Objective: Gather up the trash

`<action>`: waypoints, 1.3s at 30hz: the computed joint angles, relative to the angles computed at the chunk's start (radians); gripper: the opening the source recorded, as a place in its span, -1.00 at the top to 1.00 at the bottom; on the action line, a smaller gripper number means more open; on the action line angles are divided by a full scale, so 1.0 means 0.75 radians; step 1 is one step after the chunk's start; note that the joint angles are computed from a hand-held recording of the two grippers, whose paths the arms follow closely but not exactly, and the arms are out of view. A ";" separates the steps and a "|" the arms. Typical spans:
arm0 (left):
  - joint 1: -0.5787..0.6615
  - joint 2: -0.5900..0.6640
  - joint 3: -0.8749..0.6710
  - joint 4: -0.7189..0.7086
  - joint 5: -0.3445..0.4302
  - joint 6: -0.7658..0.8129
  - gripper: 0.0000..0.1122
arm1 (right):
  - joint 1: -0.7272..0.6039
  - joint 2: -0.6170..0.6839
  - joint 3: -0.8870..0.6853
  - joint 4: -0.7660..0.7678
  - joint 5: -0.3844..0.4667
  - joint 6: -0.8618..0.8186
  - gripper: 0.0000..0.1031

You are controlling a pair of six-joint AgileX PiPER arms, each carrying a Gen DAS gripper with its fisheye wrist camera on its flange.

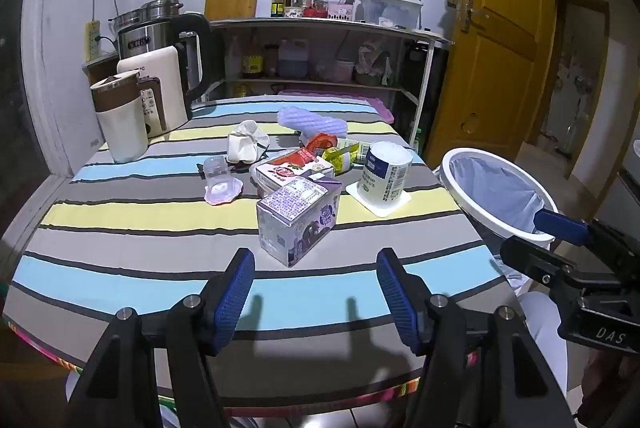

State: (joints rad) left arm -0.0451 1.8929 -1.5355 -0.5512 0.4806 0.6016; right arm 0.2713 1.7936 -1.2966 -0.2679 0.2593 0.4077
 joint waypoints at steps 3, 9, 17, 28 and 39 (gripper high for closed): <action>-0.002 -0.001 0.001 0.010 -0.005 -0.006 -0.12 | 0.004 0.003 -0.006 -0.020 0.008 0.015 -0.43; -0.001 0.000 0.000 0.009 0.000 -0.008 -0.12 | 0.002 0.004 -0.004 0.009 0.002 -0.009 -0.43; -0.001 0.000 0.000 0.003 -0.002 -0.002 -0.12 | 0.007 0.003 -0.007 -0.028 0.012 0.021 -0.43; -0.001 0.003 -0.003 0.003 -0.002 -0.003 -0.12 | 0.008 0.000 -0.010 -0.044 0.024 0.037 -0.43; 0.001 0.002 0.000 -0.011 -0.003 0.010 -0.12 | 0.011 -0.004 0.001 -0.051 0.017 0.044 -0.43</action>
